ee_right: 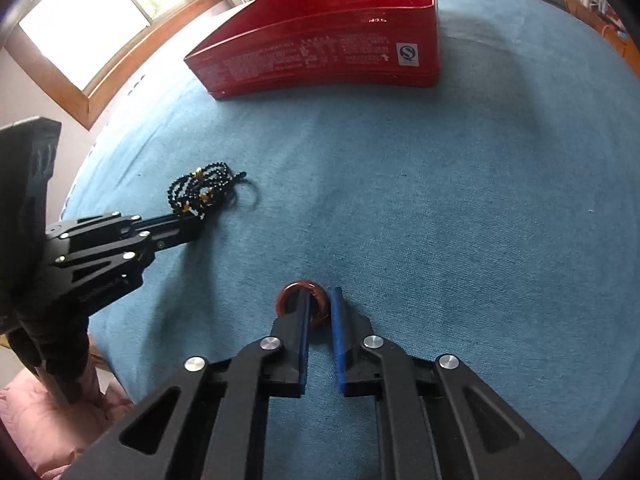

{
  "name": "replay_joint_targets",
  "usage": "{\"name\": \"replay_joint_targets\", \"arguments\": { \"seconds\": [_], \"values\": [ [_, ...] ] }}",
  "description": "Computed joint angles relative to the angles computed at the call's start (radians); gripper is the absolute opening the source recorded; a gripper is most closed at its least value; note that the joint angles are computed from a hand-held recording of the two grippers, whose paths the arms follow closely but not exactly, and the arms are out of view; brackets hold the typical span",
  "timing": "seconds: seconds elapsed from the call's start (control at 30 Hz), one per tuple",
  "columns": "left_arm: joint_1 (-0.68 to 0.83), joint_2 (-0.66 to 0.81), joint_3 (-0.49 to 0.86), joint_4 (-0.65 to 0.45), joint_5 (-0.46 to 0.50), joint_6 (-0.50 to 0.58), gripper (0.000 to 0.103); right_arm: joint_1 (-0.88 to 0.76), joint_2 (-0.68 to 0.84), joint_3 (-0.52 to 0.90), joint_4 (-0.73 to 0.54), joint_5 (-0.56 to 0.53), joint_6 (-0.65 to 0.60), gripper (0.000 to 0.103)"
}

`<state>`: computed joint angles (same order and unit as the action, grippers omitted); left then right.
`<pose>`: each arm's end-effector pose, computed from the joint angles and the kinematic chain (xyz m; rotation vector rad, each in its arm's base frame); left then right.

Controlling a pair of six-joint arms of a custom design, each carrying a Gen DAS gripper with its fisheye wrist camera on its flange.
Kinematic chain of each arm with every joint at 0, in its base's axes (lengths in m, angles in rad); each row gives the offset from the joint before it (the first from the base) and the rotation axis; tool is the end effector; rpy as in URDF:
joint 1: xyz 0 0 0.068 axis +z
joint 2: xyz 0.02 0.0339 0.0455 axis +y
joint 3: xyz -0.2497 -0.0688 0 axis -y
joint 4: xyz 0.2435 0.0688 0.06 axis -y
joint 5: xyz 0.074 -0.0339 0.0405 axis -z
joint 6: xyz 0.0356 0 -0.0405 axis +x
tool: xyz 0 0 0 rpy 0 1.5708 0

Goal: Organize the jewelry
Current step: 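Grasp the orange ring with the right tool while the left tool holds the necklace, then carry the necklace and orange ring into the red tin with both tools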

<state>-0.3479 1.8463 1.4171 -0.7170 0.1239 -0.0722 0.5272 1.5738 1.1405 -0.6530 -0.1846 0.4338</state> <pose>0.3551 -0.1335 0.2074 0.4124 2.7066 -0.2891 0.2713 0.1655 0.2190 -0.1909 2.7400 0.5390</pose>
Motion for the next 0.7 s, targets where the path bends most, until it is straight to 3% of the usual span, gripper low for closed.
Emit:
{"name": "replay_joint_targets", "arguments": {
  "seconds": [0.4, 0.7],
  "values": [
    [0.065, -0.105, -0.049, 0.017, 0.051, 0.019, 0.004, -0.086, -0.113, -0.039, 0.037, -0.082, -0.01, 0.008],
    [0.095, -0.19, -0.028, 0.004, 0.054, 0.026, 0.003, -0.13, -0.112, 0.028, 0.033, -0.103, -0.026, 0.008]
  ]
}}
